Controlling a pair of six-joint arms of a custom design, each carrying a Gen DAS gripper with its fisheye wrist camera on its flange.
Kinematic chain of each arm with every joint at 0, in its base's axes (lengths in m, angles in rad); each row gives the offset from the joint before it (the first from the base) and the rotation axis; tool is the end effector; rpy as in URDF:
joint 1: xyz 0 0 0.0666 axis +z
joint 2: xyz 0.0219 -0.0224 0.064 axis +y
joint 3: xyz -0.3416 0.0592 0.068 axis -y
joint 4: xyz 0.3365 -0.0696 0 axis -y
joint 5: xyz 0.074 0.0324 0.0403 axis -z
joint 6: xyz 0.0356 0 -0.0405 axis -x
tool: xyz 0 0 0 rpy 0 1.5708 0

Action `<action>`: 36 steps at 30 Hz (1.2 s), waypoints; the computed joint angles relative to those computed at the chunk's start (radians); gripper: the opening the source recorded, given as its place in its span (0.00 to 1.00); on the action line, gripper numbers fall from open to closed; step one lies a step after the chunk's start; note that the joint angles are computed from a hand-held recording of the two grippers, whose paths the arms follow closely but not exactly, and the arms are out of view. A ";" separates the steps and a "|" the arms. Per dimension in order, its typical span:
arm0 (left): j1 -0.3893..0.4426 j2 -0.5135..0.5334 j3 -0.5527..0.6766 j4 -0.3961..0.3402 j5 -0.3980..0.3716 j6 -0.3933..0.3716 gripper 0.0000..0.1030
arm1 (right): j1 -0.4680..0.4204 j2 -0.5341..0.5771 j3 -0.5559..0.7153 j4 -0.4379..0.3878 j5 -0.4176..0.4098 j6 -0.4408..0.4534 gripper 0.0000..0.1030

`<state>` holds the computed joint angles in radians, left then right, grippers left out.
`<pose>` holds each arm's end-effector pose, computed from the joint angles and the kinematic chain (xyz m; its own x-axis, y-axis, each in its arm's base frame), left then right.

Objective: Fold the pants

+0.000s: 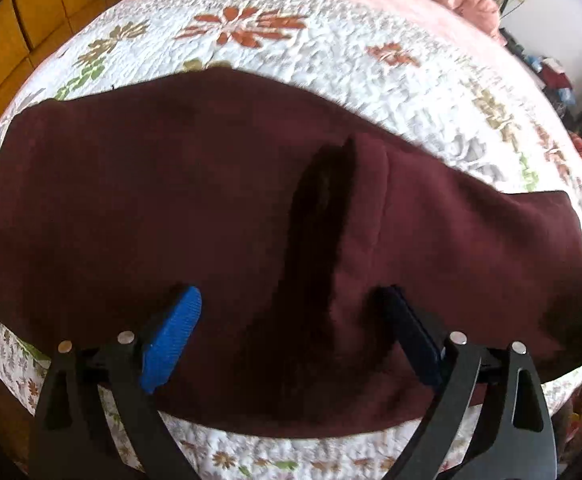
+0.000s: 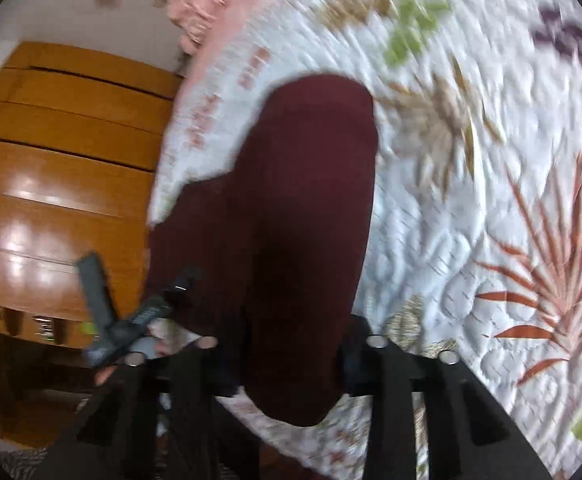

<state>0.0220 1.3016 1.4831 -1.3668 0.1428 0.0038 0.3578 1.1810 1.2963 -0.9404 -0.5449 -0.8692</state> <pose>0.3685 0.0026 0.4374 -0.9265 -0.0241 -0.3755 0.0282 0.9907 -0.1333 0.3309 0.1430 0.4343 -0.9245 0.3517 -0.1471 0.1197 0.6340 0.7640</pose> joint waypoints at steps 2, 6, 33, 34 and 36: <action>0.006 -0.032 -0.020 0.024 0.025 0.016 0.88 | -0.007 -0.045 0.011 0.021 0.025 -0.008 0.30; -0.009 -0.026 -0.061 0.035 -0.001 0.024 0.93 | 0.021 -0.009 0.023 -0.106 0.101 0.025 0.30; -0.030 -0.064 -0.068 0.030 -0.024 -0.054 0.92 | 0.179 0.138 0.248 -0.347 0.415 0.057 0.36; -0.022 -0.070 -0.059 0.032 -0.021 -0.057 0.92 | 0.188 0.130 0.264 -0.345 0.436 0.056 0.38; 0.023 -0.078 -0.027 0.009 0.031 -0.067 0.92 | 0.199 0.104 0.272 -0.316 0.429 0.044 0.39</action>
